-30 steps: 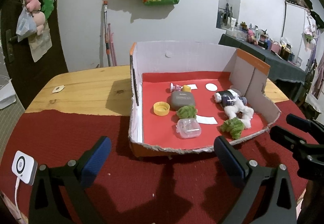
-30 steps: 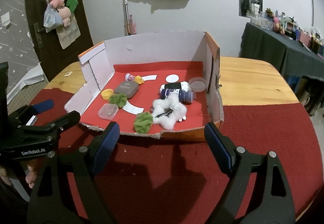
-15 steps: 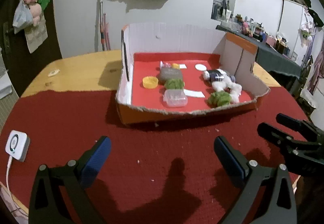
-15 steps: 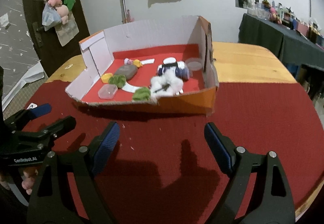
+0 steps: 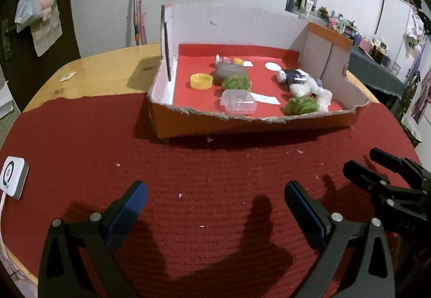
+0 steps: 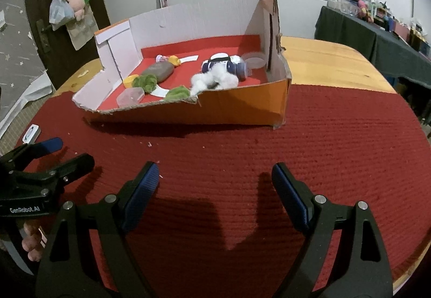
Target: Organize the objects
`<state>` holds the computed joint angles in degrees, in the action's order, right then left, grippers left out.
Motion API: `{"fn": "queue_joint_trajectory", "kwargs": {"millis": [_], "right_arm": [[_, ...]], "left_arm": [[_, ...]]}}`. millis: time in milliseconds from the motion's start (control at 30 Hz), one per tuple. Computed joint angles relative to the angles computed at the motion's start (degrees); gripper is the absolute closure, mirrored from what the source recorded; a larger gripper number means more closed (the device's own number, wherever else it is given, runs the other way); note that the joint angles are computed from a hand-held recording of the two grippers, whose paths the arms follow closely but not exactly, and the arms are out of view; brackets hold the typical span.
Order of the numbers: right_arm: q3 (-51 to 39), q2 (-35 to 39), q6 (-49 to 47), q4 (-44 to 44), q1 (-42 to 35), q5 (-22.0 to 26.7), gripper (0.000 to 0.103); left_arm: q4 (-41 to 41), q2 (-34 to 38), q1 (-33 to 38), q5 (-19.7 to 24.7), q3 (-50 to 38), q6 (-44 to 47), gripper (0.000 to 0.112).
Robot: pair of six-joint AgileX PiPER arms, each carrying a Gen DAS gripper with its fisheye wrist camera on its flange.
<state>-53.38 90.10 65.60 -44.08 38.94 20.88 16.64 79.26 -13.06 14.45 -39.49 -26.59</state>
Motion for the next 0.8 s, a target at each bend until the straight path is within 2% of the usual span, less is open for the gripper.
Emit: {"fn": "queue_joint_trajectory", "kwargs": {"millis": [133, 200, 400, 800], "right_arm": [[0.2, 0.9, 0.86, -0.89, -0.19, -0.25, 0.017], [0.24, 1.13, 1.32, -1.45, -0.21, -0.41, 0.016], [0.05, 1.14, -2.28, 1.85, -0.88, -1.22, 0.01], [0.39, 1.01, -2.39, 2.03, -1.01, -1.78, 0.009]], "left_arm": [[-4.02, 1.56, 0.72, -0.42, -0.15, 3.57, 0.009], [-0.96, 1.73, 0.31, -0.83, 0.05, 0.64, 0.009], [1.53, 1.96, -0.13, -1.26, 0.19, -1.8, 0.009], [0.57, 1.9, 0.06, -1.72, 0.44, -0.97, 0.009]]}}
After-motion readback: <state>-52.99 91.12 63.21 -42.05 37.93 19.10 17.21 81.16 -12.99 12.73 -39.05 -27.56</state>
